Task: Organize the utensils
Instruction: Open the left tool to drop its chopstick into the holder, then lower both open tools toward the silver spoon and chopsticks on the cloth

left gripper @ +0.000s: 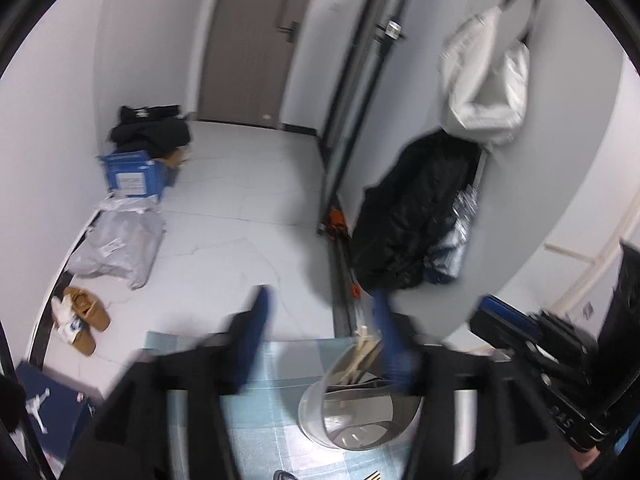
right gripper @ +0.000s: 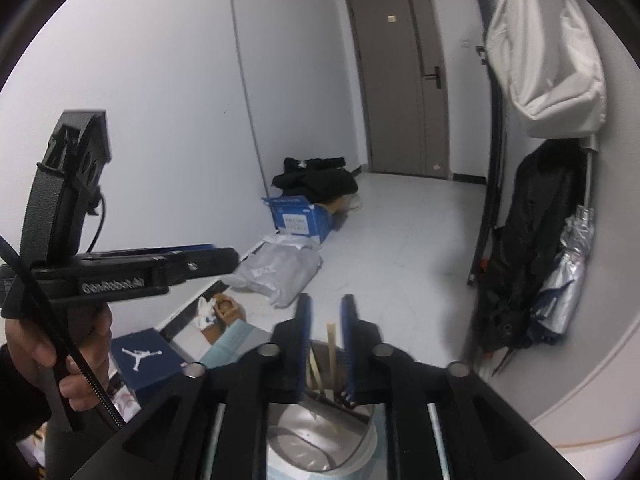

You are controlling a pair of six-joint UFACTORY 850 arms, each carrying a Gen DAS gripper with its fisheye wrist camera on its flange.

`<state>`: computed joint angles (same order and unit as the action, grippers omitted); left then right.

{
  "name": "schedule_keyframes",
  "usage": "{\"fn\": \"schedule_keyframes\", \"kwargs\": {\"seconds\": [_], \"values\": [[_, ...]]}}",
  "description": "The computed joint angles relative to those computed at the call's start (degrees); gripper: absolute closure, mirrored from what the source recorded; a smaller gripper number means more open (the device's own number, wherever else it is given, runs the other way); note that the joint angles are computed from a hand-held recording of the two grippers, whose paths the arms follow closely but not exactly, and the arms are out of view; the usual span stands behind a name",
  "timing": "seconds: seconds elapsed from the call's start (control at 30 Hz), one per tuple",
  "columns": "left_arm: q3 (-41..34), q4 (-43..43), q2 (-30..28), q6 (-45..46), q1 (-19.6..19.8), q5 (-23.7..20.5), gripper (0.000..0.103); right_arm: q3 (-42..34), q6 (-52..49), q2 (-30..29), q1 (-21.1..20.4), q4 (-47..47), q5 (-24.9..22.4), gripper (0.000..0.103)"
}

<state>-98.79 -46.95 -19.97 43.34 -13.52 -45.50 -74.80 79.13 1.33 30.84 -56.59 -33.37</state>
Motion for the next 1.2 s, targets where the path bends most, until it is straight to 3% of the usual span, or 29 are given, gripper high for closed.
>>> {"fn": "schedule_keyframes", "kwargs": {"seconds": [0.03,0.13,0.23,0.5,0.6,0.87,1.0,1.2], "values": [[1.0,0.1,0.9,-1.3,0.3,1.4,0.025,0.6,2.3,0.7,0.7,-1.4,-0.7,0.077],[2.5,4.8,2.6,-6.2,0.1,4.5,0.013,1.5,7.1,1.8,2.6,-4.6,-3.5,0.064],[5.2,6.7,5.2,-7.8,0.1,7.2,0.012,1.9,10.3,2.4,4.4,-6.6,-5.7,0.057],[13.8,0.6,11.9,-1.9,1.7,12.5,0.003,2.5,16.7,2.9,10.4,-11.4,-12.3,0.037],[16.0,-1.4,13.5,1.3,2.3,12.3,0.003,2.8,19.3,2.7,12.7,-12.9,-14.6,0.034],[22.7,-5.6,18.0,5.5,3.3,17.4,0.003,4.6,23.5,2.6,16.9,-15.5,-18.3,0.027],[25.2,-4.4,19.0,4.6,2.8,19.6,0.001,6.2,26.3,2.9,18.1,-15.9,-19.0,0.024],[30.7,-11.6,21.2,13.7,2.7,23.5,0.001,8.8,28.4,2.7,19.1,-14.6,-18.7,0.023]]}}
